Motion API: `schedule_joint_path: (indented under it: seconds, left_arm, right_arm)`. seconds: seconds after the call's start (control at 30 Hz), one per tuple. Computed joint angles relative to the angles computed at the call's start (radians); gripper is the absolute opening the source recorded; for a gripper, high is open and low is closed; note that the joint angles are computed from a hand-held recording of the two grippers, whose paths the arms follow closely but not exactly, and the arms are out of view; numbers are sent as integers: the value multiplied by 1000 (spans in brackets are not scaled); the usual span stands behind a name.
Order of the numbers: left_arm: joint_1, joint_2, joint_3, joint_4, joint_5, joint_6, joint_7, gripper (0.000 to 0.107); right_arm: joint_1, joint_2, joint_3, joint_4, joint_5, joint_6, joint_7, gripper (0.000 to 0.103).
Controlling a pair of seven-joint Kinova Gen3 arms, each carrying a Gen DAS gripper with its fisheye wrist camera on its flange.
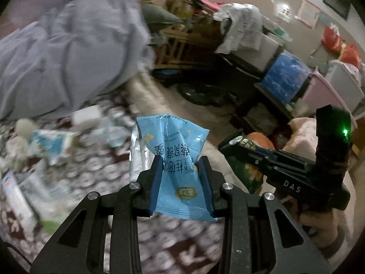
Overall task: Collect trash
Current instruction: 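Carry both wrappers over the white bucket and open both grippers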
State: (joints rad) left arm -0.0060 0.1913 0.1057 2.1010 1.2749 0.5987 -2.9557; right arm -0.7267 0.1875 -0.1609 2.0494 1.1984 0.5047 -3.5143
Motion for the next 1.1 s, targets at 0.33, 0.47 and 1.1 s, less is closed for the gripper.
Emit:
schedule_joint_path:
  seconds: [0.33,0.47,1.1]
  left_arm:
    - [207,96,129,-148,-192,-168,261,30]
    - [279,148,159,-208,-318,-216,381,30]
    - [271,319,369,-358,-627,-266,643,45]
  right_arm:
    - [122,-149,-26,180,-40,71,-58,20]
    - [190,-186,-32,244,-59,51,-70,20]
    - [310,-182,-22,343,-48,28,-150,20]
